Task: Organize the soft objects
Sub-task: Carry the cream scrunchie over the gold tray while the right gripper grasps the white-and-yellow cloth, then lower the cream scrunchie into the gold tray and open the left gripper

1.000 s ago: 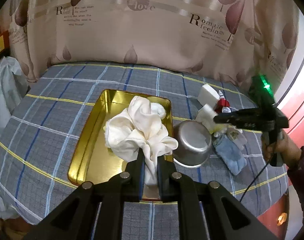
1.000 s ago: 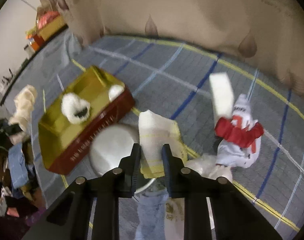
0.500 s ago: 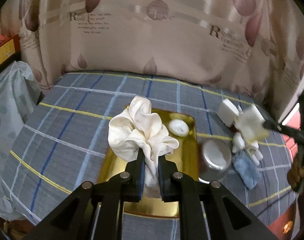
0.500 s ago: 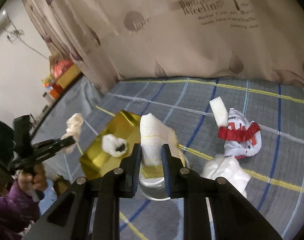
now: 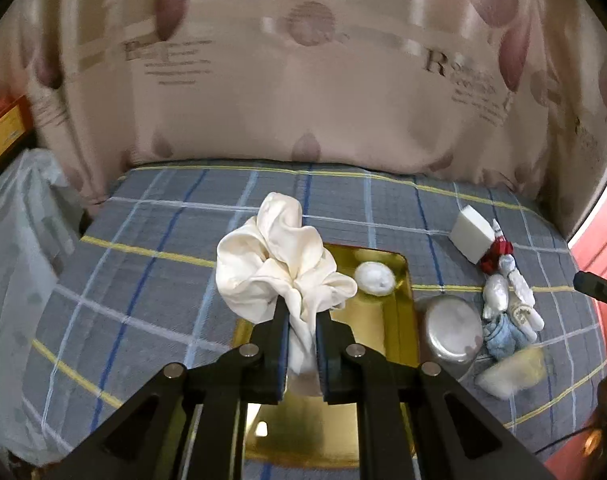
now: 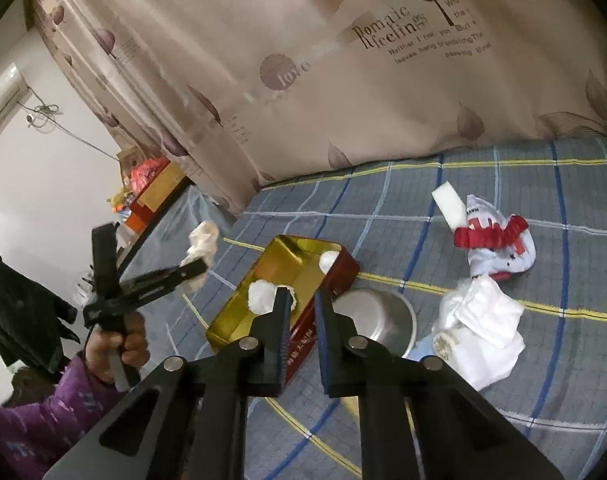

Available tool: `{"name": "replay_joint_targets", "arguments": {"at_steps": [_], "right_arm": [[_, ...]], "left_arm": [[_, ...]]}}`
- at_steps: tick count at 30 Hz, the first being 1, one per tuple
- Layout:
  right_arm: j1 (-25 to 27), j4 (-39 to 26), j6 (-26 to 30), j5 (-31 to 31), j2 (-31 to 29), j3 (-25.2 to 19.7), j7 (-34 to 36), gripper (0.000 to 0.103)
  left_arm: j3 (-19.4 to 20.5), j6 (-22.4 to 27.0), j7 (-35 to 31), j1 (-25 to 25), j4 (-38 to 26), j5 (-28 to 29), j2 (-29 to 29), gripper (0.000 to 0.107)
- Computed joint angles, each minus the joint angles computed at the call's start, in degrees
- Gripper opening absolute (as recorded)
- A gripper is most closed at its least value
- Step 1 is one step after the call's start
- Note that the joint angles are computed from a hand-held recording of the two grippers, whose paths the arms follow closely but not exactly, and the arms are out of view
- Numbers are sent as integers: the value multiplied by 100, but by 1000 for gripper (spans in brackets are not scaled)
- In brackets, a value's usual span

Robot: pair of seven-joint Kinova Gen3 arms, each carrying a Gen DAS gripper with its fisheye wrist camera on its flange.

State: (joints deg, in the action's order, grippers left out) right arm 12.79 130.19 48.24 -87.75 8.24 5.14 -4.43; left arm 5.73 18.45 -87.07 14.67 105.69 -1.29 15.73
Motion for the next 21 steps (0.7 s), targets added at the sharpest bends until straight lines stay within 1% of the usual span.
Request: {"name": "replay_joint_targets", "arguments": {"at_steps": [3, 4, 5, 6, 7, 8, 9, 10, 11, 12, 13, 14, 16, 18, 20, 21], "right_arm": [[-8, -2, -126, 229, 7, -55, -105, 12], [-125, 66, -310, 285, -87, -17, -68, 14], [-136, 112, -402, 365, -133, -55, -91, 18], [-112, 99, -440, 539, -121, -129, -203, 21], [-194, 72, -571, 772, -116, -172, -331, 35], [-382, 106, -796, 934, -161, -143, -365, 59], [-464, 133, -927, 1002, -206, -172, -376, 68], [-440, 158, -965, 978, -201, -281, -314, 73], [-413, 165, -927, 954, -154, -402, -248, 73], [-493, 154, -982, 993, -129, -469, -242, 74], [-679, 177, -1130, 939, -117, -454, -186, 76], [-758, 198, -1307, 843, -101, -528, -97, 77], [-937, 194, -1526, 658, 133, -645, -129, 78], [-1132, 238, -1928, 315, 286, -777, -22, 78], [-1342, 312, -2376, -151, 368, -892, 258, 78], [-1436, 337, -2499, -368, 405, -895, 378, 78]], "left_arm": [[-59, 77, 49, 224, -283, -176, 311, 13], [50, 108, -44, 166, -377, -113, 416, 13], [172, 109, -170, 73, -412, -39, 468, 14], [198, 124, -251, 81, -485, -34, 559, 15], [161, 146, -257, 132, -539, -58, 622, 15], [229, 177, -356, 77, -594, 7, 696, 16], [314, 190, -457, 0, -621, 90, 740, 17], [383, 210, -549, -67, -647, 175, 785, 17], [411, 239, -616, -98, -670, 235, 818, 18], [354, 268, -621, -40, -698, 233, 856, 18], [248, 267, -572, 60, -706, 198, 873, 18], [199, 271, -551, 110, -713, 184, 886, 19], [220, 362, -608, 82, -771, 212, 941, 21], [128, 524, -573, 166, -891, 158, 1028, 27], [112, 494, -601, 184, -897, 130, 1062, 31], [-13, 477, -523, 309, -918, 27, 1085, 33]]}}
